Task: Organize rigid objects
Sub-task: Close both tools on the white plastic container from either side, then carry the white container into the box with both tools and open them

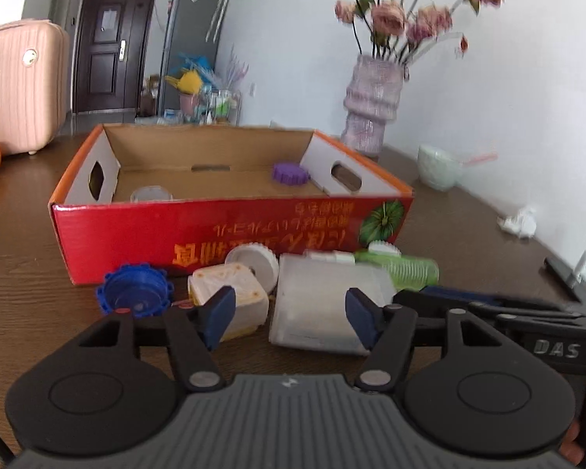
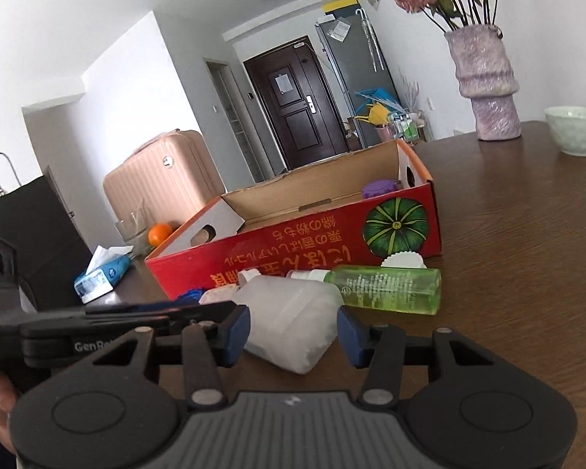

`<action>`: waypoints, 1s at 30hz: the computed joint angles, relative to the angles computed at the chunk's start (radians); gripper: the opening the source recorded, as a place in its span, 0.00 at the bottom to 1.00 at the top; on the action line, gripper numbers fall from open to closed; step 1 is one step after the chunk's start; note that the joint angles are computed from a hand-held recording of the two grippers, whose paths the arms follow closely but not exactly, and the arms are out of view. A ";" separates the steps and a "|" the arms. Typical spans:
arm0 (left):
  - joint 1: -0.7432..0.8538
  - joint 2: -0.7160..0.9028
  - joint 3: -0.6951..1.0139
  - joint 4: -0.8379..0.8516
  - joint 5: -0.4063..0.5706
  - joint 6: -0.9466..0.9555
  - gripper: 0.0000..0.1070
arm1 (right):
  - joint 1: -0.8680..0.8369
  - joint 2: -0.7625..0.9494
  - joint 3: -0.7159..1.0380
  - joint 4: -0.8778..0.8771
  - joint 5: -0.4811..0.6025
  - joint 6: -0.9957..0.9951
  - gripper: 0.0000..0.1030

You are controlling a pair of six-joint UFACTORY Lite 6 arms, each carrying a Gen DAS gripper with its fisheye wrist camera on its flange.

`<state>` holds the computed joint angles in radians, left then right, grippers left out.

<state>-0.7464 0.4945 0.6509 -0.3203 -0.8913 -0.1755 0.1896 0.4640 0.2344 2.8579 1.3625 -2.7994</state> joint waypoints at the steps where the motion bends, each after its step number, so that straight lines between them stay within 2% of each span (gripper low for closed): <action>1: 0.003 0.009 -0.005 0.018 -0.023 -0.027 0.62 | -0.007 0.014 0.020 -0.014 -0.012 0.014 0.48; 4: -0.016 0.029 -0.005 -0.007 -0.073 -0.039 0.59 | -0.057 0.051 0.063 -0.093 -0.025 0.053 0.46; 7: 0.029 0.012 -0.032 0.138 -0.095 -0.123 0.51 | -0.080 0.089 0.081 -0.126 -0.011 0.070 0.45; 9: 0.019 0.001 -0.051 0.176 -0.125 -0.136 0.51 | -0.098 0.103 0.085 -0.165 -0.009 0.076 0.40; 11: -0.029 0.004 -0.062 0.133 -0.163 -0.093 0.44 | -0.098 0.103 0.077 -0.188 -0.001 0.076 0.28; 12: -0.050 -0.001 -0.064 0.109 -0.163 -0.074 0.42 | -0.085 0.103 0.067 -0.166 0.013 0.061 0.27; 16: -0.109 -0.026 -0.079 0.002 -0.151 -0.030 0.45 | -0.090 0.066 0.023 -0.139 0.016 0.056 0.28; 17: -0.115 -0.027 -0.078 -0.023 -0.145 -0.027 0.52 | -0.089 0.059 0.015 -0.130 0.021 0.048 0.28; 18: -0.114 -0.029 -0.070 -0.048 -0.121 -0.028 0.64 | -0.088 0.050 0.013 -0.124 0.011 0.047 0.28; 19: -0.102 -0.027 -0.058 -0.057 -0.090 -0.046 0.71 | -0.089 0.048 0.015 -0.122 0.007 0.050 0.29; 21: -0.046 -0.024 -0.052 0.028 -0.051 -0.138 0.71 | -0.094 0.051 0.031 -0.123 0.000 0.057 0.29; 25: 0.026 0.022 -0.018 0.183 -0.064 -0.261 0.67 | -0.100 0.079 0.087 -0.139 -0.018 0.110 0.34; 30: 0.003 0.026 -0.019 0.164 -0.071 -0.247 0.56 | -0.108 0.083 0.109 -0.151 -0.043 0.145 0.30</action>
<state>-0.7431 0.5200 0.6319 -0.1559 -0.9624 -0.4230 0.0814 0.5467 0.3431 2.7069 1.3199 -2.6541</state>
